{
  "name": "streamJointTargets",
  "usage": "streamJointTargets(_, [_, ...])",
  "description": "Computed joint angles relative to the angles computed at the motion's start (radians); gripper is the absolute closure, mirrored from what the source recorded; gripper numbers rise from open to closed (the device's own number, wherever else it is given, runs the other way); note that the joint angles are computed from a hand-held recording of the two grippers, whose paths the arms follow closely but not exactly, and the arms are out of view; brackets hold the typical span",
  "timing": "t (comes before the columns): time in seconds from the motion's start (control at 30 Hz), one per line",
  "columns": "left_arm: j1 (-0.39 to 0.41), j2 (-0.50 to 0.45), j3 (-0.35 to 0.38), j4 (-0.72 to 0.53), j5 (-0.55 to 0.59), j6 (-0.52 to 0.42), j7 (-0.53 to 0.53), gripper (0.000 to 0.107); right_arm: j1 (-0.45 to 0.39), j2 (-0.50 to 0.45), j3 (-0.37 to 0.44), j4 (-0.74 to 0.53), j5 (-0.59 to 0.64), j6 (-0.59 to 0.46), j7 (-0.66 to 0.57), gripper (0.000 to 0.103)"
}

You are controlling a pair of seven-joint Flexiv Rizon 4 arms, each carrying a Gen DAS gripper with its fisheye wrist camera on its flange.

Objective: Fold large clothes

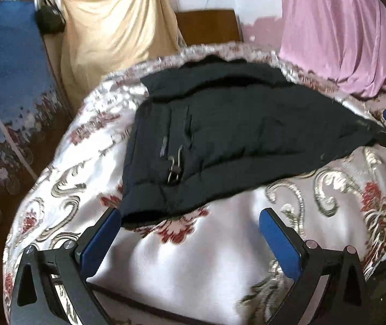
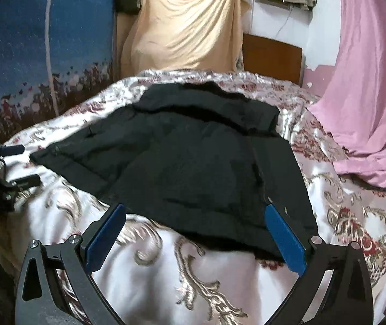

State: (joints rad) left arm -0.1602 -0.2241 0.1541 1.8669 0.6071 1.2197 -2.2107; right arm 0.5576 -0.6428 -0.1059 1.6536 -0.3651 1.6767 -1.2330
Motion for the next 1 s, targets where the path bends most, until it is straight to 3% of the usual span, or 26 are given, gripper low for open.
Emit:
streamJointTargets(0.1, [0.079,-0.009,-0.058,0.044,-0.212,0.020,0.178,0.004,-0.026,-0.016,0.025,-0.022,0.001,-0.050,0.006,0.002])
streamJointTargets(0.23, [0.071,-0.032,-0.050,0.019,-0.263,-0.028,0.262,0.004,-0.070,-0.041,0.077,-0.063,-0.004,-0.126,0.013,0.002])
streamJointTargets(0.37, [0.067,-0.056,-0.052,-0.017,-0.304,-0.094,0.334,0.004,-0.160,-0.065,0.198,-0.116,0.003,-0.214,-0.056,0.002])
streamJointTargets(0.43, [0.069,-0.066,-0.054,-0.038,-0.327,-0.130,0.368,0.004,-0.151,-0.058,0.177,-0.111,-0.012,-0.221,-0.077,0.002])
streamJointTargets(0.57, [0.041,-0.093,-0.026,-0.101,-0.281,-0.184,0.351,0.004,-0.138,-0.049,0.142,-0.118,-0.047,-0.273,-0.111,0.002])
streamJointTargets(0.8, [-0.075,-0.130,0.046,-0.216,0.018,-0.271,0.159,0.004,-0.193,-0.054,0.225,-0.202,-0.013,-0.473,-0.251,0.002])
streamJointTargets(0.9, [-0.052,-0.123,0.026,-0.208,0.021,-0.260,0.153,0.004,-0.202,-0.071,0.255,-0.278,0.011,-0.611,-0.349,0.002])
streamJointTargets(1.0, [-0.006,-0.118,-0.004,-0.188,-0.062,-0.246,0.198,0.004,-0.194,-0.114,0.269,-0.401,0.052,-0.781,-0.434,0.002])
